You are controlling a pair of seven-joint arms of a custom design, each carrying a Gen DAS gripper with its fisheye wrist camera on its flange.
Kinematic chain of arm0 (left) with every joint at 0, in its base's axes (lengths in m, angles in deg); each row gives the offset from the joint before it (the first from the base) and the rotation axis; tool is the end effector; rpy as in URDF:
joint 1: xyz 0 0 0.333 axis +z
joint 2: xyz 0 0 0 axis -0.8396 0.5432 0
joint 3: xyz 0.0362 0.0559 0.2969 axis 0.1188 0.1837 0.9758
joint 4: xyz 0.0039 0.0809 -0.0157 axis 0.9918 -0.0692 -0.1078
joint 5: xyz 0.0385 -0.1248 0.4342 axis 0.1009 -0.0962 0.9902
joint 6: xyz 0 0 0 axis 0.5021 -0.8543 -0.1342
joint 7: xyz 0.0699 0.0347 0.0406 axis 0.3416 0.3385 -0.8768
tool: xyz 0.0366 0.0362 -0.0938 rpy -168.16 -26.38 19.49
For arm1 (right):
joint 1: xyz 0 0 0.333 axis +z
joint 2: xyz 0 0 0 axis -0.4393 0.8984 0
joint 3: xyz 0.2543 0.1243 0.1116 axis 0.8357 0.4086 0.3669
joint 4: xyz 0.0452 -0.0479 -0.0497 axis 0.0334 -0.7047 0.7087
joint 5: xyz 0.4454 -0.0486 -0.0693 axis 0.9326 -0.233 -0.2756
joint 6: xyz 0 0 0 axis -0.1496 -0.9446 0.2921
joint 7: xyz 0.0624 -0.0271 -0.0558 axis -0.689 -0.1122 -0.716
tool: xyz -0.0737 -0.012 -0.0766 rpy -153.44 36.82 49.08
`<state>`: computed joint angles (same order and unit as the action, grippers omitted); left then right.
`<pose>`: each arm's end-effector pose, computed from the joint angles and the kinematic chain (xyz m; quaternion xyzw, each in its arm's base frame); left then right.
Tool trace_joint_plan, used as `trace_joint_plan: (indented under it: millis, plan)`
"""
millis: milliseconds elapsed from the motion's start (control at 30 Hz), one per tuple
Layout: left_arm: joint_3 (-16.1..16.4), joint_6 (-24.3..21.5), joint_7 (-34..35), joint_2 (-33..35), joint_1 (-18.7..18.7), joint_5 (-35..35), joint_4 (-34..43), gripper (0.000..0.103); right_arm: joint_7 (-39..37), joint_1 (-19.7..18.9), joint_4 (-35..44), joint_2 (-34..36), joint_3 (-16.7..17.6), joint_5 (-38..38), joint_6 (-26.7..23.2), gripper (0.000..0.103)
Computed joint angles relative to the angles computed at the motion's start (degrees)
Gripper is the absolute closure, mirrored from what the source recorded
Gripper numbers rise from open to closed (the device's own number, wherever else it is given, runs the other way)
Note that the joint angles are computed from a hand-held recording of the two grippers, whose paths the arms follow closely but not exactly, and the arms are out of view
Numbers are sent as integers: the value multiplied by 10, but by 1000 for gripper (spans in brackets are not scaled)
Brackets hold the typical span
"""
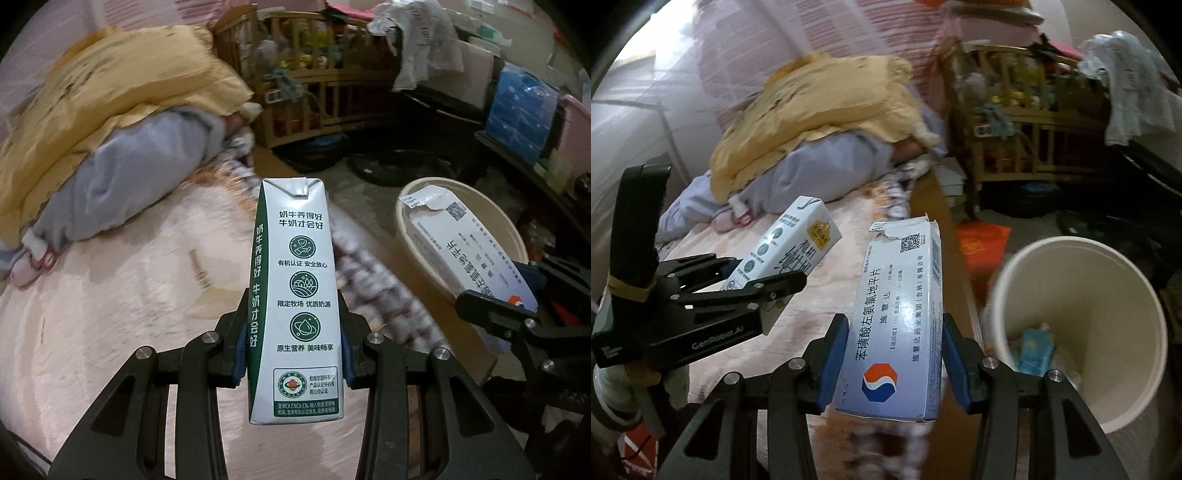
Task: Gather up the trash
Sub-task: 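Carry milk carton and medicine box over the bucket and open both tools to drop them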
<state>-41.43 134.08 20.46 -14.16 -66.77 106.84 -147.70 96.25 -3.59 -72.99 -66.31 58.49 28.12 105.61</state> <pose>0.5309 -0.2568 0.3596 -0.6347 0.6864 -0.2510 0.2510 0.5489 0.2645 0.3665 -0.7808 0.4861 -0.1060 0.3779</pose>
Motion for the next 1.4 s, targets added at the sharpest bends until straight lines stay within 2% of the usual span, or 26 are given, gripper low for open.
trace_joint_plan:
  millis: [267, 567, 767, 1000, 1400]
  plan:
    - [-3, -15, 24, 72, -39, -9, 82, 67, -1, -23, -21, -13, -23, 9, 8, 55]
    - [14, -31, 69, 149, -81, -50, 164, 67, 19, -56, -21, 4, -38, -9, 5, 55]
    - [26, -46, 97, 198, -105, -70, 219, 67, 29, -80, -7, 28, -37, -17, 6, 55]
    - [32, -52, 139, 244, -120, -107, 273, 67, 15, -106, 7, 47, -28, 11, 4, 55]
    - [37, -66, 184, 298, -138, -167, 333, 66, 16, -128, 22, 70, -19, 25, 15, 55]
